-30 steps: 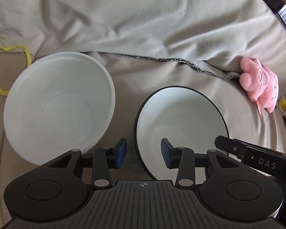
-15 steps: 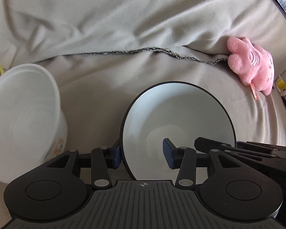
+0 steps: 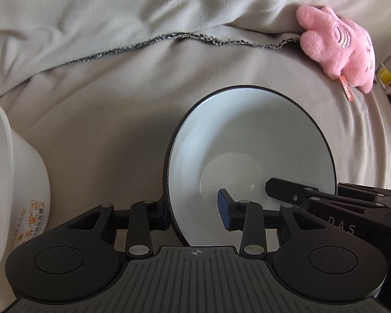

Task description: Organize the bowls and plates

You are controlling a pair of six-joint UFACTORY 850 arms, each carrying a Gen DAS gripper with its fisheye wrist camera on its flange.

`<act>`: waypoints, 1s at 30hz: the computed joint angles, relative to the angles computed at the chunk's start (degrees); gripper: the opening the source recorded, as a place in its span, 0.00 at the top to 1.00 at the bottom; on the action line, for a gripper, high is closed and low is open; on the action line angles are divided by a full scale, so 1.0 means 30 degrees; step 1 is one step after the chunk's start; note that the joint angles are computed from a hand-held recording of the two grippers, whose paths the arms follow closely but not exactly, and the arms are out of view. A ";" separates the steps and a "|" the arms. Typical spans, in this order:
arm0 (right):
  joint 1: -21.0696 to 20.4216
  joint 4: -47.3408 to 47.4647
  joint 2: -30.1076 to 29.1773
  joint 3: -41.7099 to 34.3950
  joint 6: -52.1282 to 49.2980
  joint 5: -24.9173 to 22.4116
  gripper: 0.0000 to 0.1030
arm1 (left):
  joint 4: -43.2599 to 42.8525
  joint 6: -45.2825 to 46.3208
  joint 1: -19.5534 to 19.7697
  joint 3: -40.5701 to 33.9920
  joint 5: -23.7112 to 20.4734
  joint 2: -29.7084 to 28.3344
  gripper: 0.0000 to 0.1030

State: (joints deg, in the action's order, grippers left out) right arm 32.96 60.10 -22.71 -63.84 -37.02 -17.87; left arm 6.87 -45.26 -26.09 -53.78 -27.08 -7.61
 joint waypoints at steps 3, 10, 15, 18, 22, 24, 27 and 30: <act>-0.0105 0.1117 -0.0145 0.0000 -0.1010 -0.0229 0.82 | 0.0026 -0.0031 -0.0048 -0.0410 -0.0486 -0.0369 0.61; -0.0152 0.4539 0.0166 0.0592 -0.4541 0.0027 0.82 | -0.0086 -0.0326 -0.0090 -0.0762 -0.0868 -0.0477 0.59; -0.0462 0.7897 0.1289 0.1556 -0.7579 0.0029 0.80 | 0.1808 -0.1693 -0.0977 -0.0830 -0.1079 0.0231 0.59; -0.0596 0.9684 0.2494 0.2227 -0.9508 0.0436 0.80 | 0.2703 -0.2724 -0.1535 -0.0835 -0.0945 0.0965 0.59; -0.1090 1.0312 0.4615 0.3340 -1.0655 0.0247 0.80 | 0.3532 -0.4062 -0.2526 -0.1216 -0.1400 0.1884 0.59; -0.1502 1.0144 0.5850 0.4176 -1.0797 -0.0157 0.80 | 0.3612 -0.4336 -0.3154 -0.1338 -0.1723 0.2232 0.60; -0.1983 0.9409 0.7598 0.5574 -1.0656 -0.0458 0.80 | 0.3789 -0.4797 -0.4379 -0.1360 -0.2283 0.2610 0.60; -0.2296 0.8352 0.9193 0.7120 -1.0076 -0.0508 0.80 | 0.3136 -0.5078 -0.5394 -0.1085 -0.2506 0.2740 0.60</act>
